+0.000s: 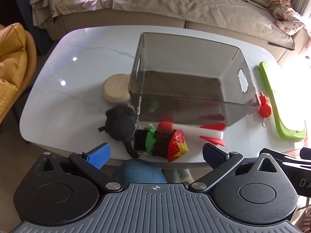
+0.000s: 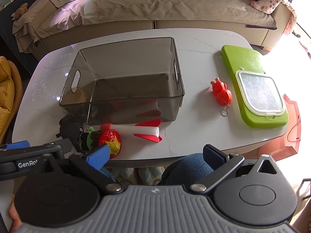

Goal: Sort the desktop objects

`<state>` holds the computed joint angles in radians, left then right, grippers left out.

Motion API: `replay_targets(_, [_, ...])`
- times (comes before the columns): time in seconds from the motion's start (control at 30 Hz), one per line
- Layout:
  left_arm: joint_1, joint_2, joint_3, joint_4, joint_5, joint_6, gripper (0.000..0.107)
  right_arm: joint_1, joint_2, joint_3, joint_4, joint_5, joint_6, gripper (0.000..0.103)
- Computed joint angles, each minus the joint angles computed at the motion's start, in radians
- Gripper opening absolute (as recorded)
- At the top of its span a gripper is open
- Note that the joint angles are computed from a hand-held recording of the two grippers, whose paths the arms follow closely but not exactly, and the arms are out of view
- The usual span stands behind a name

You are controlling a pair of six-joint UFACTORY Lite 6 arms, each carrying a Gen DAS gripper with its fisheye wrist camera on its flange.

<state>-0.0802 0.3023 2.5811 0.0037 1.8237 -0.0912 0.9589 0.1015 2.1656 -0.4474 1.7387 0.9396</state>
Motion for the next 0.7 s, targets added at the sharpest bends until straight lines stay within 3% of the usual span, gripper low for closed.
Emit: replay_targets(0.7, [0.006, -0.014, -0.039, -0.009, -0.008, 0.004, 0.103, -0.004, 0.01, 0.005, 0.012, 0.002, -0.015, 0.103])
